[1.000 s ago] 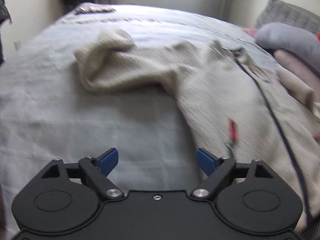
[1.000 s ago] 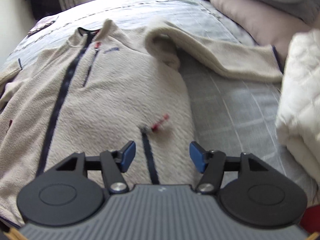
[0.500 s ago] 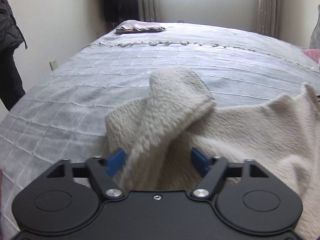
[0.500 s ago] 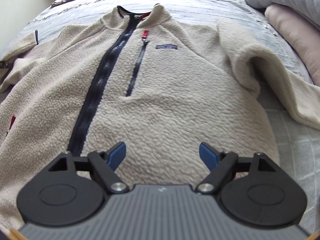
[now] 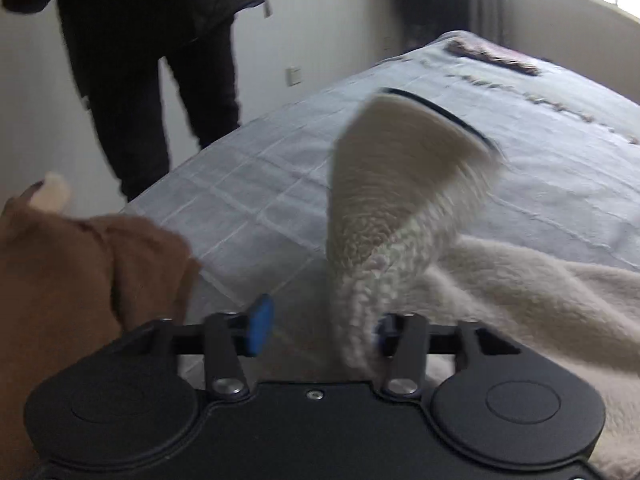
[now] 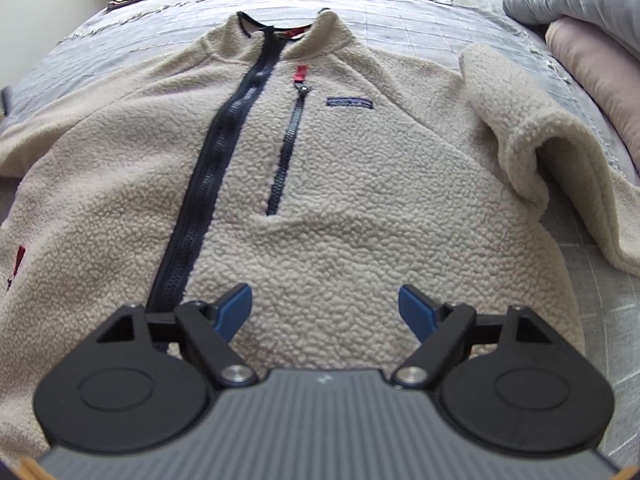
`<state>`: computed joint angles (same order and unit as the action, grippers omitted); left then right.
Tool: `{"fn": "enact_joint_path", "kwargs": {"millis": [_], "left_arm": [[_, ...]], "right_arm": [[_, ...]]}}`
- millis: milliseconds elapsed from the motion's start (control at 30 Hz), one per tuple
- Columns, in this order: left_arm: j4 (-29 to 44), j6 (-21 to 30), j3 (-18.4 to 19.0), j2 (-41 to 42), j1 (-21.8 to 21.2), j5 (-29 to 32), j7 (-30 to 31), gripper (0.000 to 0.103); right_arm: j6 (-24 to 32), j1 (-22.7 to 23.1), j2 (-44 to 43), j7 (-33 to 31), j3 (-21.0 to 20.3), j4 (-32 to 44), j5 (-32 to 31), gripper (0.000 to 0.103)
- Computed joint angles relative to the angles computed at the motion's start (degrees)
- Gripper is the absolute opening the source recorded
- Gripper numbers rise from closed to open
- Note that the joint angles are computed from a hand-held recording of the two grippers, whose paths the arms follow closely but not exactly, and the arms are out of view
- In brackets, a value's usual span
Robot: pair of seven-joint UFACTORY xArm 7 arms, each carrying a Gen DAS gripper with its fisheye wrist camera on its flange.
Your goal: Fold large clothes
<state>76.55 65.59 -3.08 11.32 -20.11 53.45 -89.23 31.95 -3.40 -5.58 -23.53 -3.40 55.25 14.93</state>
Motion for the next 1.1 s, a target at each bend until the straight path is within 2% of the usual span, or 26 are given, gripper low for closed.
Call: {"fn": "enact_joint_path", "kwargs": {"millis": [33, 100, 133, 267, 400, 533, 700, 767, 833, 933, 1000, 1033, 1100], "left_arm": [[1.06, 5.04, 0.09, 1.02, -0.97, 0.64, -1.46, 0.077], [3.55, 12.97, 0.06, 3.0, -2.4, 0.62, -1.0, 0.078], [4.41, 14.65, 1.2, 3.57, -3.69, -0.13, -0.11, 0.078], [3.21, 9.85, -0.99, 1.04, -2.82, -0.73, 1.74, 0.078], [6.29, 1.21, -2.94, 1.97, -4.3, -2.31, 6.01, 0.089], [14.05, -6.97, -4.27, 6.79, -7.69, -5.41, 14.14, 0.094], [27.07, -13.07, -5.83, 15.92, -13.09, -9.76, 22.92, 0.1], [31.17, -15.35, -6.12, 19.3, -14.47, -11.96, 25.61, 0.1], [35.1, -17.67, -5.84, 22.76, -16.1, -13.39, 27.05, 0.1], [39.57, -21.29, -4.28, 27.26, -18.34, -14.44, 28.05, 0.1], [42.64, -22.89, -2.83, 30.13, -20.07, -15.05, 28.05, 0.1], [43.92, -23.35, -2.35, 31.38, -20.46, -15.93, 28.4, 0.1], [47.87, -22.24, -1.57, 34.46, -21.13, -18.42, 29.72, 0.1]], "right_arm": [[0.28, -0.28, -0.22, -0.01, -0.28, 0.04, -0.02, 0.08], [0.81, -0.84, -0.75, -0.34, -0.85, 0.24, 0.05, 0.081], [0.8, -1.15, -1.02, -0.67, -1.17, 0.39, 0.21, 0.083], [-0.41, -2.88, -1.96, -0.09, -2.46, 0.73, 0.13, 0.087], [-0.66, -5.47, -2.97, -0.82, -4.59, 1.29, -0.28, 0.089], [-3.27, -9.42, -1.1, 0.34, -6.62, 4.31, -2.72, 0.093], [-2.45, -14.52, 8.29, 2.3, -8.41, 14.4, 4.34, 0.094], [-2.97, -16.21, 13.05, 6.07, -7.86, 18.67, 4.09, 0.094], [-2.08, -17.24, 17.87, 13.1, -7.59, 23.07, 2.61, 0.094], [1.17, -20.01, 24.73, 19.17, -5.62, 29.1, 5.17, 0.094], [1.25, -20.67, 28.8, 23.19, -4.75, 31.95, 4.57, 0.094], [-0.5, -21.15, 30.19, 26.02, -3.8, 32.14, 2.86, 0.093], [-9.45, -18.17, 30.92, 29.82, -6.02, 29.23, -0.83, 0.09]]}}
